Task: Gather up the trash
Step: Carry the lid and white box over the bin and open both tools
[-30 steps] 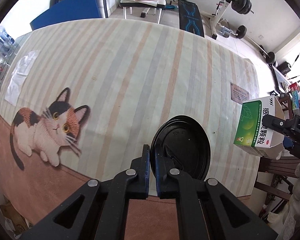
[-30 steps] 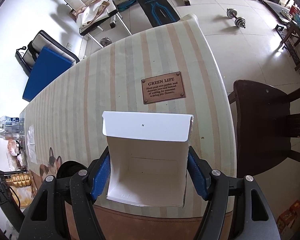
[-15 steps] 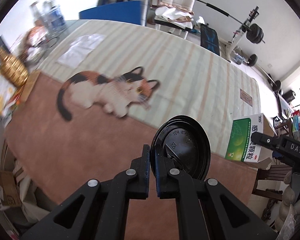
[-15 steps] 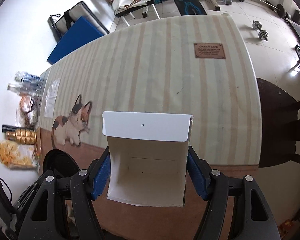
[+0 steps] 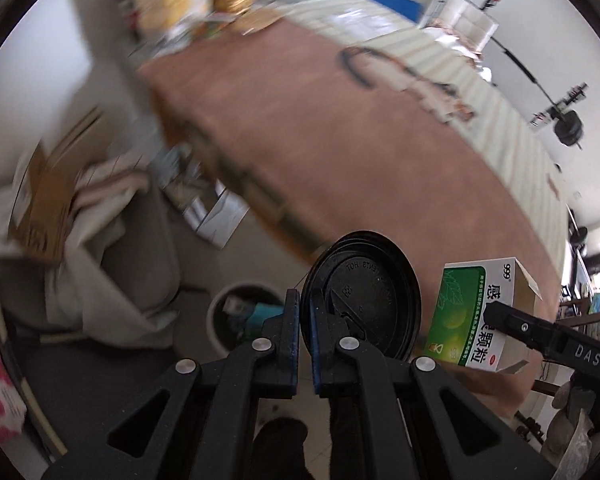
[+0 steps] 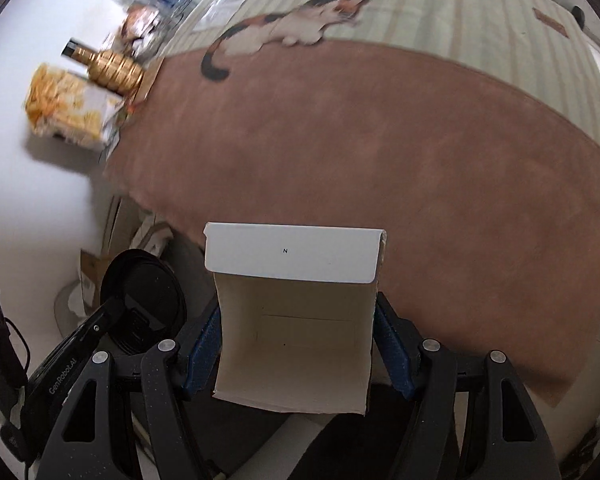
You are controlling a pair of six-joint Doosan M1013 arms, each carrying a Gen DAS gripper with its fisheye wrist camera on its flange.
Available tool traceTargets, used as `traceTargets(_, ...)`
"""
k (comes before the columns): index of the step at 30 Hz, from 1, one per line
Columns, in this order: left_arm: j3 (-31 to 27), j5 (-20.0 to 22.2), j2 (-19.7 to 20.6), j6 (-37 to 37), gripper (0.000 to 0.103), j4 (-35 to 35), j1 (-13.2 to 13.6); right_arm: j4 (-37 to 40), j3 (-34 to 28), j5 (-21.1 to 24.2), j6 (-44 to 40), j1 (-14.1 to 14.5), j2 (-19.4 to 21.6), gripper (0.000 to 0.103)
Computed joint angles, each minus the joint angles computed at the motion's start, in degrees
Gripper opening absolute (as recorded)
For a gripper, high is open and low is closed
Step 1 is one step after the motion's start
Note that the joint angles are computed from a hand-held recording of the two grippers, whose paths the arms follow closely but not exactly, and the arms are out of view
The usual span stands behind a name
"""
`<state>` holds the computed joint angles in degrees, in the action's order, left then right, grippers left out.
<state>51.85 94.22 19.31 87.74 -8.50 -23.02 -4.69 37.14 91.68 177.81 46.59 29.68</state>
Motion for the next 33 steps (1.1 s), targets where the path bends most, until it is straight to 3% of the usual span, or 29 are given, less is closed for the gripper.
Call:
traceTargets(6, 12.9, -1.92, -2.86, -2.97, 0.002, 0.88, 5.86, 6.31, -10.39, 3.78, -5.91, 2.21, 11.08, 0.072)
traceTargets(11, 22.62, -6.3, -2.28, -5.9, 0.003, 0.68, 9.0, 9.76, -12.22, 3.84, -12.14, 2.55, 17.71, 0.072)
traceTargets(16, 31.02, -13.18, 0.68, -7.07, 0.003, -0.16, 10.14, 12.88, -2.26, -4.68, -15.55, 1.63, 18.91, 0.072)
traceTargets(18, 33.52, -15.88, 2.24, -7.31, 0.004, -0.82, 10.21, 15.57, 3.25, -10.41, -16.19, 1.16, 18.78, 0.072)
traceTargets(22, 36.73, -18.63, 5.18, -7.05, 0.008, -2.75, 10.45, 19.35, 8.59, -16.54, -17.54, 0.46, 20.49, 0.076)
traceTargets(23, 36.95, -19.06, 5.6, -7.33, 0.012, -2.35, 10.32, 20.87, 10.07, -18.77, -18.13, 0.26, 20.9, 0.078)
traceTargets(25, 38.17, -21.05, 5.68, -7.66, 0.036, -0.97, 10.05, 23.08, 12.1, -21.73, -19.79, -0.09, 21.38, 0.081)
traceTargets(26, 38.81, -22.25, 5.39, -8.34, 0.073, 0.16, 9.96, 23.22, 12.78, -23.12, -20.03, -0.07, 21.57, 0.082)
traceTargets(27, 39.45, -23.12, 5.01, -9.26, 0.101, 1.45, 9.86, 23.06, 13.15, -24.01, -20.54, -0.05, 21.87, 0.083)
traceTargets(28, 39.82, -23.6, 4.62, -9.89, 0.103, 1.87, 9.94, 22.77, 12.98, -23.86, -21.03, -0.01, 22.27, 0.086)
traceTargets(30, 40.55, -23.69, 3.96, -11.09, 0.103, 2.24, 10.33, 22.5, 13.27, -24.7, -21.84, 0.17, 22.39, 0.103)
traceTargets(33, 41.1, -23.78, 2.58, -12.55, 0.103, 4.37, 10.19, 21.31, 13.65, -24.95, -23.1, 0.4, 21.55, 0.103)
